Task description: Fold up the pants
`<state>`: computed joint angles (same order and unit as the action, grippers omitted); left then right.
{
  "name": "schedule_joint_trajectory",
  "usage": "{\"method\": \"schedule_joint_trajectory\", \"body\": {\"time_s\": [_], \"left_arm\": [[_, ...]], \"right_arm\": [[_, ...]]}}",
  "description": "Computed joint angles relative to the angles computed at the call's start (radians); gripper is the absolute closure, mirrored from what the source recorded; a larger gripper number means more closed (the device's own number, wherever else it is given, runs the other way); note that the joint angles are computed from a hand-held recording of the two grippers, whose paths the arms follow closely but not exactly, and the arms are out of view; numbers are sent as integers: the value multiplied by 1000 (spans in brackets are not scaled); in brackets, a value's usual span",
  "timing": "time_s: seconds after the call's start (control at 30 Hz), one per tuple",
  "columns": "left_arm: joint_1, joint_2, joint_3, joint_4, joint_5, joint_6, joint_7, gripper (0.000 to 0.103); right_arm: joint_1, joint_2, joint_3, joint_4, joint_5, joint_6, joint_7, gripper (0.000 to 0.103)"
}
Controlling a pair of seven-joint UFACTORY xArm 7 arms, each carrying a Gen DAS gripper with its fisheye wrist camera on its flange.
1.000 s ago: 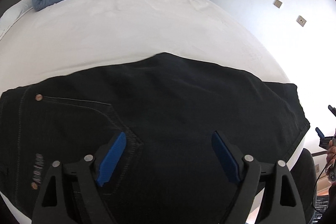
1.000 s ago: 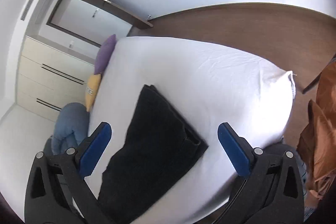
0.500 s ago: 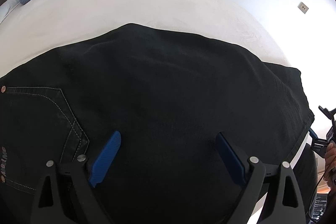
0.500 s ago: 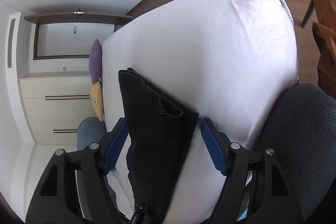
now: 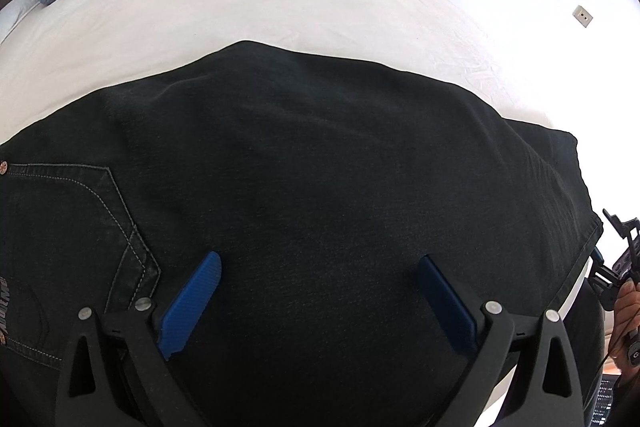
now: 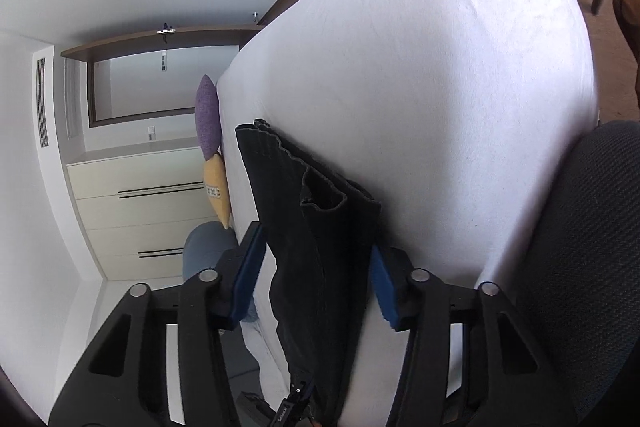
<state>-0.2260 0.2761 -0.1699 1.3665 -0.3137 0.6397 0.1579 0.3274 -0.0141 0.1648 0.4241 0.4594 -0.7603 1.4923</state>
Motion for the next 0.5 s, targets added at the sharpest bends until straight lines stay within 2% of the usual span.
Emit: {"method": "schedule_joint_trajectory", "body": {"time_s": [0.13, 0.2, 0.27, 0.33, 0.4, 0.5], "left_arm": [[8, 13, -3, 25, -21, 21, 2, 4], [8, 18, -3, 31, -27, 25, 0, 4], [8, 23, -4, 38, -32, 28, -5, 4], [9, 26, -6, 43, -38, 33, -7, 4], [13, 29, -8, 45, -51, 33, -2, 4], [14, 29, -11, 43, -65, 28, 0, 4]], "right_arm": [[-5, 104, -7, 36, -15, -115, 52, 68], [-7, 127, -12, 51, -13, -130, 46, 71], [-9, 134, -20, 72, -7, -103, -5, 78], [-7, 121, -24, 88, 17, -49, -66, 91], [-2, 120, -24, 102, 42, -22, -111, 92], [25, 97, -20, 142, 153, 61, -264, 93]]}}
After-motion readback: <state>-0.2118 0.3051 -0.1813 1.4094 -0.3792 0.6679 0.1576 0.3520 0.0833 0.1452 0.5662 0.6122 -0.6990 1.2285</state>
